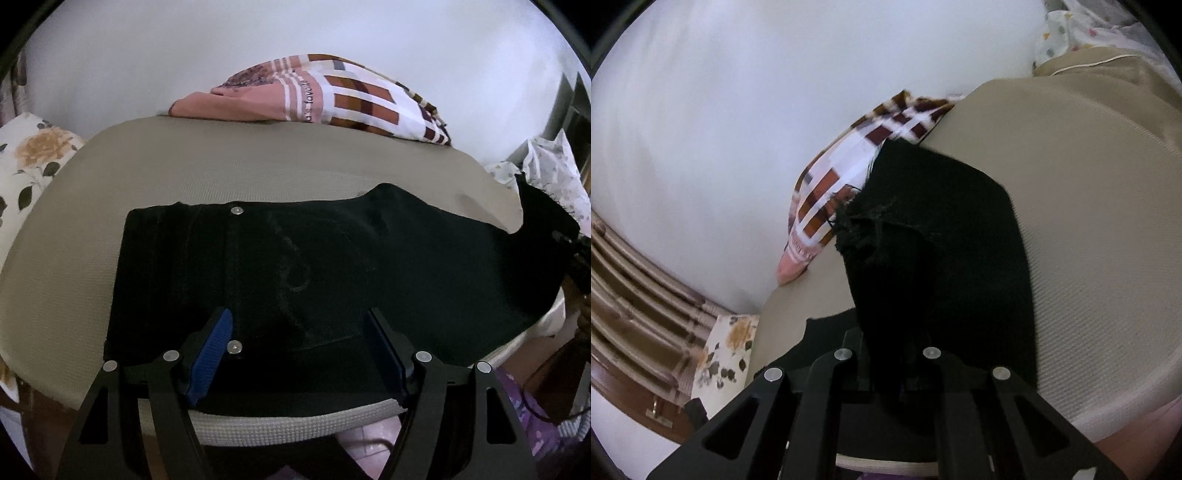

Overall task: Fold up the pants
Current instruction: 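Lay the held hem over the pants toward the left gripper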

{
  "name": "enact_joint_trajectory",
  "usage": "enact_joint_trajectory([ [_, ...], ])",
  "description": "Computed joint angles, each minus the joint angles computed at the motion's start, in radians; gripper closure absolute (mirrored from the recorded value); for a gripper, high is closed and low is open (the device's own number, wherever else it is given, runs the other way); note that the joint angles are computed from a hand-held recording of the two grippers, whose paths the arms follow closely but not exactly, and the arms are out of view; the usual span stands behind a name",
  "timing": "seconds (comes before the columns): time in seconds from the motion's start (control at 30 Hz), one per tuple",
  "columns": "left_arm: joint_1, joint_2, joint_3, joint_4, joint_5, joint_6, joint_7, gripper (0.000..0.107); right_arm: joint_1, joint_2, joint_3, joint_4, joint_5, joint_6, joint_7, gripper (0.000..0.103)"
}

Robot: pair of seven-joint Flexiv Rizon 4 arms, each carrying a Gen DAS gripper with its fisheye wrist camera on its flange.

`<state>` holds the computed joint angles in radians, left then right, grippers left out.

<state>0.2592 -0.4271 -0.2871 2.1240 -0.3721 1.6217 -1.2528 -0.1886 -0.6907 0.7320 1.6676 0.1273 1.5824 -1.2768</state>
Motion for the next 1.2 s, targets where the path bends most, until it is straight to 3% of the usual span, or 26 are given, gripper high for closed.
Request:
enact_joint_trajectory([
  [0.17,-0.077,-0.002,0.102,-0.015,0.018,-0.006,-0.043,0.033,0.036,-0.028,0.009,-0.038,-0.003,-0.043,-0.018,0.095],
  [0.47,-0.141,-0.008,0.204,-0.037,0.044,-0.036,-0.104,0.033,0.131,-0.058,-0.007,-0.131,0.045,-0.130,-0.084,0.095],
  [0.93,-0.191,-0.018,0.278,-0.077,0.081,-0.124,-0.144,0.033,0.271,-0.073,-0.071,-0.225,0.165,-0.255,-0.198,0.095],
  [1.2,-0.187,-0.019,0.276,-0.082,0.082,-0.144,-0.151,0.033,0.343,-0.071,-0.129,-0.260,0.244,-0.312,-0.251,0.095],
])
